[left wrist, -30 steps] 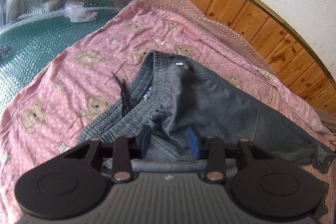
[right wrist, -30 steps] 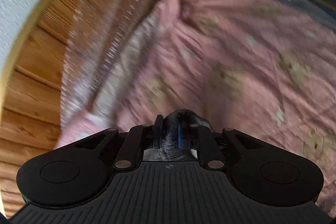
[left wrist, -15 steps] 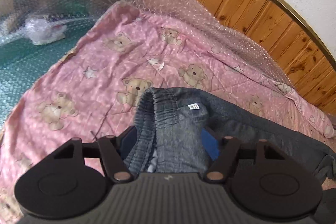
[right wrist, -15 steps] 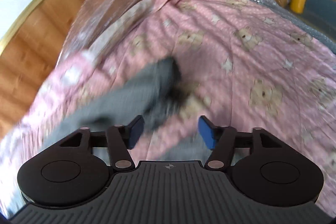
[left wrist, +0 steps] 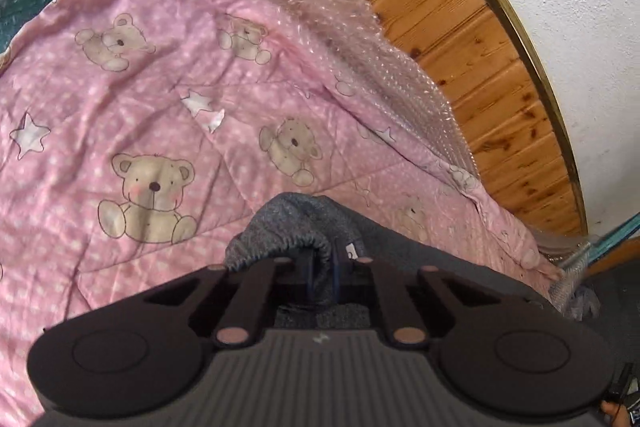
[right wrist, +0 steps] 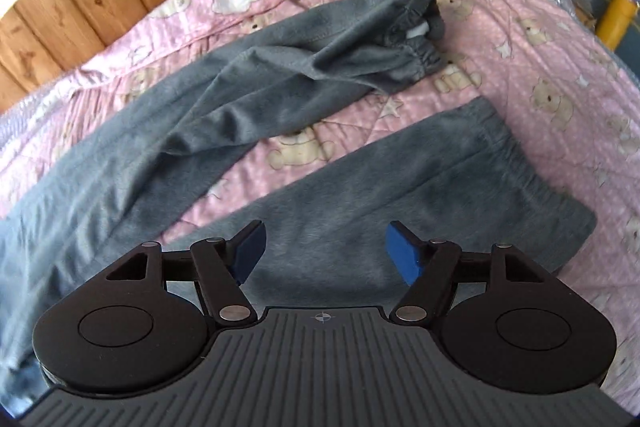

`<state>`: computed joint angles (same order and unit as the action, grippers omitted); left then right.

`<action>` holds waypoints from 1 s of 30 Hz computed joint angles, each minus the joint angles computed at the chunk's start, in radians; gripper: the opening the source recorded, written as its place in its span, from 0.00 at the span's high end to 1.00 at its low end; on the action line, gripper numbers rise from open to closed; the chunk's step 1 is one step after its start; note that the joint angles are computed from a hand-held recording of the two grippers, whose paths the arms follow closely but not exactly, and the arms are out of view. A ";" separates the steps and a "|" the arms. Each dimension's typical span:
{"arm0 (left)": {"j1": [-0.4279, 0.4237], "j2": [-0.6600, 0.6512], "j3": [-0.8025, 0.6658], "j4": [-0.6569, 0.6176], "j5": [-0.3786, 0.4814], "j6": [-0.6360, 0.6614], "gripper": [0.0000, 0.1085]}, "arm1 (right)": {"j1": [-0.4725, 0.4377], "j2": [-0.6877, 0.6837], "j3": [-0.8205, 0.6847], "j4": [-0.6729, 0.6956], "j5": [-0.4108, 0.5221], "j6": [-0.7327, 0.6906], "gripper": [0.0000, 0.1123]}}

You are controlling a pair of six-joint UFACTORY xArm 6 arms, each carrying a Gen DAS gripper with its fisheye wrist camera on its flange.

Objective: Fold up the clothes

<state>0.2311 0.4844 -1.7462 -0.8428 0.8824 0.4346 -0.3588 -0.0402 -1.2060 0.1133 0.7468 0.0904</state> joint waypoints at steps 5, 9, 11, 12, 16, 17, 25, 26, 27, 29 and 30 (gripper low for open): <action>0.016 -0.026 0.040 -0.010 0.025 0.009 0.63 | 0.031 0.014 -0.008 0.000 -0.025 0.050 0.37; 0.012 -0.014 0.047 -0.086 0.028 0.050 0.54 | 0.062 0.039 -0.029 -0.020 -0.011 0.081 0.37; 0.011 0.019 0.009 -0.139 0.044 0.069 0.64 | 0.077 0.054 -0.042 -0.031 0.000 0.083 0.37; 0.015 0.037 -0.023 -0.180 0.061 0.090 0.78 | 0.084 0.063 -0.050 -0.035 0.004 0.080 0.37; 0.029 0.054 -0.092 -0.355 -0.040 0.143 0.94 | 0.092 0.102 -0.085 -0.066 -0.019 0.093 0.37; 0.038 0.071 -0.110 -0.356 -0.090 0.090 0.94 | 0.085 0.116 -0.097 -0.063 -0.038 0.095 0.37; 0.061 0.082 -0.087 -0.183 -0.113 -0.080 0.83 | -0.033 0.324 -0.335 0.045 -0.123 0.191 0.35; 0.056 0.060 -0.047 -0.211 -0.127 -0.067 0.74 | -0.051 0.359 -0.378 0.084 -0.120 0.206 0.34; 0.051 0.040 -0.011 -0.231 -0.139 -0.059 0.69 | -0.065 0.395 -0.422 0.120 -0.115 0.213 0.33; 0.038 0.011 0.033 -0.244 -0.149 -0.051 0.51 | -0.084 0.466 -0.511 0.150 -0.106 0.232 0.29; 0.032 -0.001 0.052 -0.248 -0.153 -0.045 0.51 | -0.086 0.499 -0.552 0.118 -0.098 0.248 0.28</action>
<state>0.2636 0.4836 -1.6944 -1.0911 0.7298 0.3897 -0.4445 0.4589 -1.7583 0.2314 0.6487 0.3389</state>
